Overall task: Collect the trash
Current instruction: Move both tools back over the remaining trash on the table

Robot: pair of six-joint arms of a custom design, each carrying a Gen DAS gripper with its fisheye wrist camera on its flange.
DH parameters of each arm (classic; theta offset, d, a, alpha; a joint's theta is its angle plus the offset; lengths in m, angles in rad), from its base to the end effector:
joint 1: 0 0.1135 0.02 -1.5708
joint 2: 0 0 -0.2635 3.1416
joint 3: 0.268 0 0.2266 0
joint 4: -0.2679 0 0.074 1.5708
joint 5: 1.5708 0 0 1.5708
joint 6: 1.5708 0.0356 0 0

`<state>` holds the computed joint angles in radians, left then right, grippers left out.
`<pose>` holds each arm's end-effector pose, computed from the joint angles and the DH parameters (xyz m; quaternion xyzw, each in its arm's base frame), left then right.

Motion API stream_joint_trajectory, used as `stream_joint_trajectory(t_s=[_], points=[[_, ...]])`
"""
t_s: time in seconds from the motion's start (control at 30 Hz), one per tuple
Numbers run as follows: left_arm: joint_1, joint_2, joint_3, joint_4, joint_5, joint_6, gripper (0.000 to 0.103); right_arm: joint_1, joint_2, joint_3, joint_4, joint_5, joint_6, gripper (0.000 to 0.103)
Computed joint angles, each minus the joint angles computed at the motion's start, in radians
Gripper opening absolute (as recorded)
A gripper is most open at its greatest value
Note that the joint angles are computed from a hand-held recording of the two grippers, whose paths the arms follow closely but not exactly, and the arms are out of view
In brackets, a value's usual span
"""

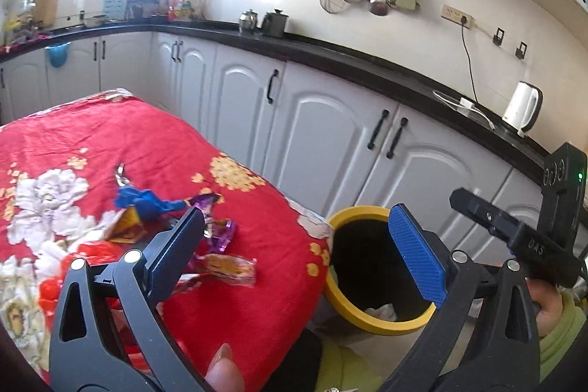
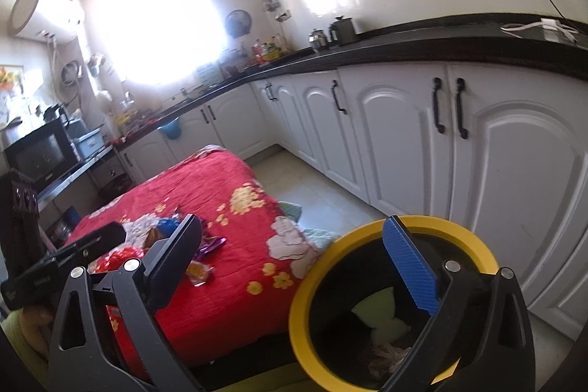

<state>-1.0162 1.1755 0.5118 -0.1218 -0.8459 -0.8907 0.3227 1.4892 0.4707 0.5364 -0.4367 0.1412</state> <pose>0.1262 -0.1531 0.2003 -0.1039 0.8507 -0.0650 0.5112 0.2403 0.0962 0.1723 -0.1874 0.8215 0.2966 0.4495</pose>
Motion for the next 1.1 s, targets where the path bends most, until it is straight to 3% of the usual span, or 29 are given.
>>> stream_joint_trajectory(t_s=[0.6, 1.1], points=[[-0.095, -0.221, 0.003, -0.354, -0.167, -0.190, 0.092, 0.249, -0.061, -0.004, -0.046, 0.091, -0.050, 0.096], [-0.131, -0.404, 0.000, -0.749, -0.214, -0.470, 0.092, 0.493, 0.000, 0.036, -0.061, 0.192, -0.084, 0.096]])
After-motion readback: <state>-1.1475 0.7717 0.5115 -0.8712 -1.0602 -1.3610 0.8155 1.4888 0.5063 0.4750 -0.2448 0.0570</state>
